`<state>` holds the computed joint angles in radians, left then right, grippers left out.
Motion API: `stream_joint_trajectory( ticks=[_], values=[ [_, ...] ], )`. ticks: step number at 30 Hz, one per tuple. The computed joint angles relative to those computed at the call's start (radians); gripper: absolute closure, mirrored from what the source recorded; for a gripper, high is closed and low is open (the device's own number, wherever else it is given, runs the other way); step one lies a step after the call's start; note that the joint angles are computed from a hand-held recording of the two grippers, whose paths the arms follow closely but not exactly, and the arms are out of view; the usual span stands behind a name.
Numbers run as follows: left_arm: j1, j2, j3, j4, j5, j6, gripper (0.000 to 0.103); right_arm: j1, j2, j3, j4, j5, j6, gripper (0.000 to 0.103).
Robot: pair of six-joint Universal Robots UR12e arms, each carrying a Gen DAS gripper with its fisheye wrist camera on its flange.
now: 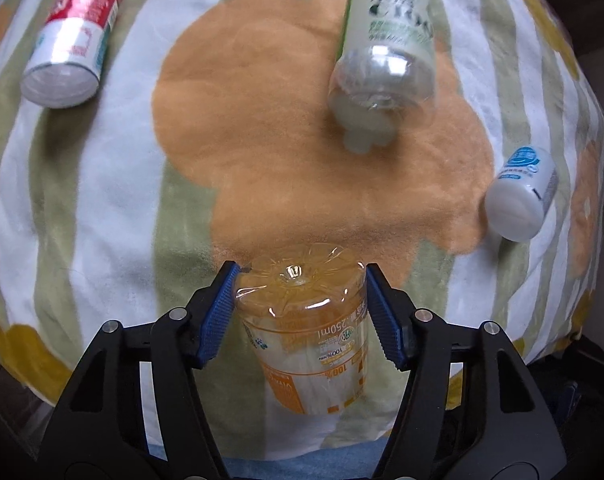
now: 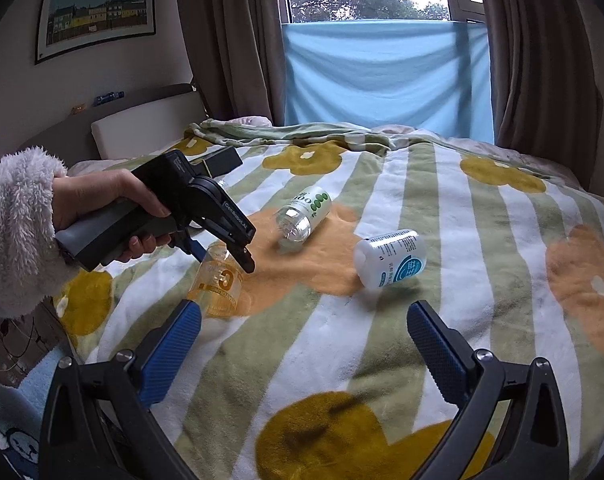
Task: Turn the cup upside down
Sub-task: 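Grasp the cup with the left gripper while the right gripper releases it, then rotate the cup rim-down with the left gripper and lower it onto the bed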
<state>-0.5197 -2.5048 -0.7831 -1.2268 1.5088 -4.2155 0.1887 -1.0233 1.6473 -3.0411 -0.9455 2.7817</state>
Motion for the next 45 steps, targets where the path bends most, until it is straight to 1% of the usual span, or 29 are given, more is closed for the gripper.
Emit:
stream_joint_trajectory(
  ticks=[1,4,5,6,7,9,12,14,16,18,21,23,25,31,34,37,41,43,44,45],
  values=[
    [-0.007,0.022,-0.037,0.074,0.040,0.015,0.043,-0.003,0.001,-0.001,-0.006,0.007,0.007,0.000],
    [-0.047,0.085,-0.166,0.340,0.245,0.090,0.044,-0.006,0.004,0.000,-0.030,0.026,0.048,0.000],
    [-0.062,0.096,-0.194,0.395,0.321,0.114,0.044,-0.006,0.005,0.001,-0.039,0.031,0.061,0.000],
    [-0.078,0.101,-0.209,0.431,0.395,0.133,0.044,-0.005,0.007,0.002,-0.047,0.033,0.076,0.000],
    [-0.091,0.102,-0.227,0.470,0.444,0.149,0.044,-0.004,0.009,0.002,-0.052,0.033,0.088,0.000],
    [-0.100,0.107,-0.259,0.521,0.475,0.166,0.045,-0.001,0.011,0.004,-0.048,0.039,0.103,0.000],
    [-0.104,0.102,-0.255,0.501,0.462,0.196,0.045,0.002,0.008,0.013,-0.048,0.038,0.118,0.000],
    [-0.110,0.106,-0.246,0.466,0.463,0.242,0.045,0.002,0.005,0.021,-0.057,0.040,0.129,0.000],
    [-0.108,0.116,-0.239,0.423,0.431,0.296,0.045,-0.001,0.003,0.025,-0.060,0.046,0.133,0.000],
    [-0.104,0.120,-0.214,0.360,0.408,0.345,0.045,-0.002,0.004,0.026,-0.062,0.051,0.141,0.000],
    [-0.106,0.108,-0.176,0.293,0.423,0.397,0.045,-0.003,0.015,0.015,-0.061,0.075,0.171,0.000],
    [-0.104,0.094,-0.156,0.258,0.393,0.406,0.045,-0.002,0.023,0.006,-0.047,0.091,0.184,0.000],
    [-0.102,0.083,-0.148,0.252,0.359,0.404,0.045,0.001,0.025,0.004,-0.038,0.092,0.182,0.000],
    [-0.095,0.050,-0.113,0.214,0.300,0.404,0.045,0.003,0.014,0.016,-0.026,0.076,0.158,0.000],
    [-0.094,0.042,-0.109,0.206,0.296,0.403,0.045,-0.001,0.013,0.020,-0.026,0.076,0.168,0.000],
    [-0.097,0.038,-0.104,0.203,0.307,0.416,0.045,-0.003,0.012,0.021,-0.025,0.075,0.171,0.000],
    [-0.105,0.023,-0.081,0.194,0.347,0.442,0.045,-0.004,0.012,0.021,-0.026,0.077,0.170,0.000],
    [-0.109,0.011,-0.060,0.174,0.368,0.450,0.042,-0.006,0.012,0.021,-0.024,0.084,0.171,0.000],
    [-0.111,0.007,-0.053,0.165,0.378,0.451,0.034,-0.006,0.012,0.021,-0.025,0.085,0.172,0.000],
    [-0.113,0.005,-0.049,0.162,0.391,0.451,0.019,-0.006,0.012,0.021,-0.025,0.084,0.171,0.000]
  ],
)
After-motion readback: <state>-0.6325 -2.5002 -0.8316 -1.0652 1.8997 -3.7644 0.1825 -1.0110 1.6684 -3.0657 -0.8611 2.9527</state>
